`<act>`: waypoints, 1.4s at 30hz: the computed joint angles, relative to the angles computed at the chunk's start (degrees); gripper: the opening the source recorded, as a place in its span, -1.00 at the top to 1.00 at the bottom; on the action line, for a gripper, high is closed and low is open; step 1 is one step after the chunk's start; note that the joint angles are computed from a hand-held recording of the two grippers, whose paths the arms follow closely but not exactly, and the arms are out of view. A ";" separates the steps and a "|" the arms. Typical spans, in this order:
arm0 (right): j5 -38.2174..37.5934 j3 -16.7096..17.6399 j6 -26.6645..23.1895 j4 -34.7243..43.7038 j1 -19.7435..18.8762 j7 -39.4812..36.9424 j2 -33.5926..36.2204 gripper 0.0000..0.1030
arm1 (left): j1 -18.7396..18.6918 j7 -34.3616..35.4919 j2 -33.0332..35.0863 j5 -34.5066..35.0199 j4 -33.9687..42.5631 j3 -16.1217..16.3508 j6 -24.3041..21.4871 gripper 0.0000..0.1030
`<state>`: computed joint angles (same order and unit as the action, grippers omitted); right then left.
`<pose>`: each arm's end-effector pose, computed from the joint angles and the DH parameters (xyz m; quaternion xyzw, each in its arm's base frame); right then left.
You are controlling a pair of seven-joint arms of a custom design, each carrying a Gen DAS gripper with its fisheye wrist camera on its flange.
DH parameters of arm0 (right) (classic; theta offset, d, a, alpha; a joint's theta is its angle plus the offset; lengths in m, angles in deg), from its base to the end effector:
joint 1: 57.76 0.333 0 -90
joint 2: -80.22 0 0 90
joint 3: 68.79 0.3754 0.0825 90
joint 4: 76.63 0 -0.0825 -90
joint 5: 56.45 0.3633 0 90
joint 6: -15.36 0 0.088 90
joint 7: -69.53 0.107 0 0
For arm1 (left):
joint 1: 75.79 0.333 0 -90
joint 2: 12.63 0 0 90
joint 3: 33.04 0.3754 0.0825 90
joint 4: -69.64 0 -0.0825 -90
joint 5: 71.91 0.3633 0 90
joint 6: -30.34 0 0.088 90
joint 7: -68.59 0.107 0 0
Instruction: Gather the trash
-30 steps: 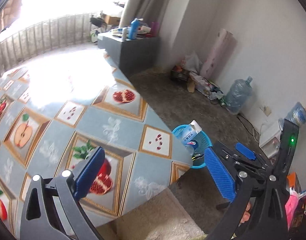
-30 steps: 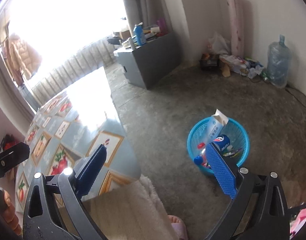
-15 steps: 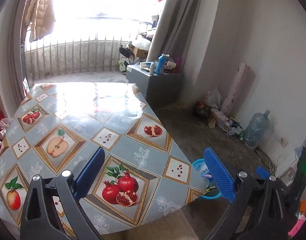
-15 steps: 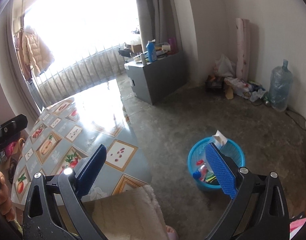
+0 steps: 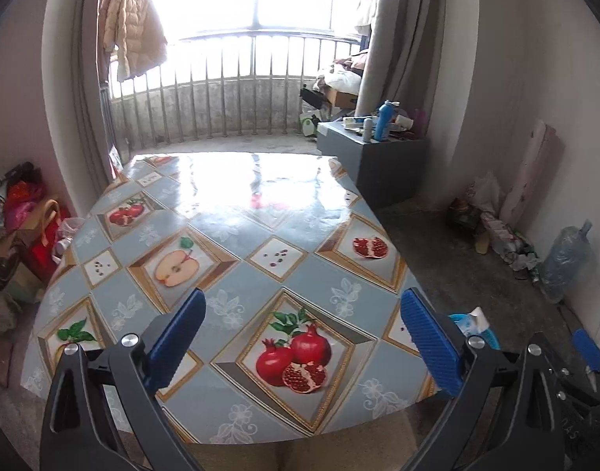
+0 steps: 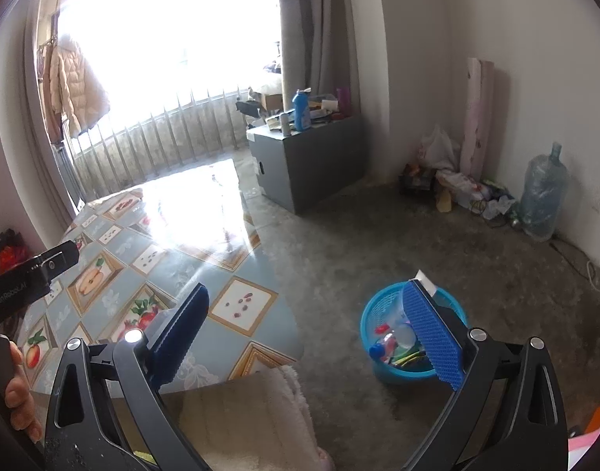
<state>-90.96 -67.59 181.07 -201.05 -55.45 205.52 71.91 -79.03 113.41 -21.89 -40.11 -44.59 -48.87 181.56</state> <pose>0.5208 0.0661 0.6188 -0.5604 0.7002 -0.3153 0.3103 0.4946 -0.1997 0.6844 -0.6542 0.6158 -0.3091 0.3118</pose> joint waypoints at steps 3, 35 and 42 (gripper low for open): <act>-9.30 2.35 -1.44 0.65 -2.24 6.61 -0.33 -0.84 | 0.41 -2.03 -0.04 3.23 0.00 -0.73 -1.11 -0.89; -1.54 1.28 -7.62 4.39 6.43 -5.19 2.69 -0.84 | 2.61 0.29 -5.18 -3.53 -6.16 0.95 -12.02 -0.89; 6.30 0.47 -13.28 1.91 7.10 -11.90 1.86 -0.84 | 1.79 4.50 -5.37 -8.15 -7.43 1.14 -13.25 -0.89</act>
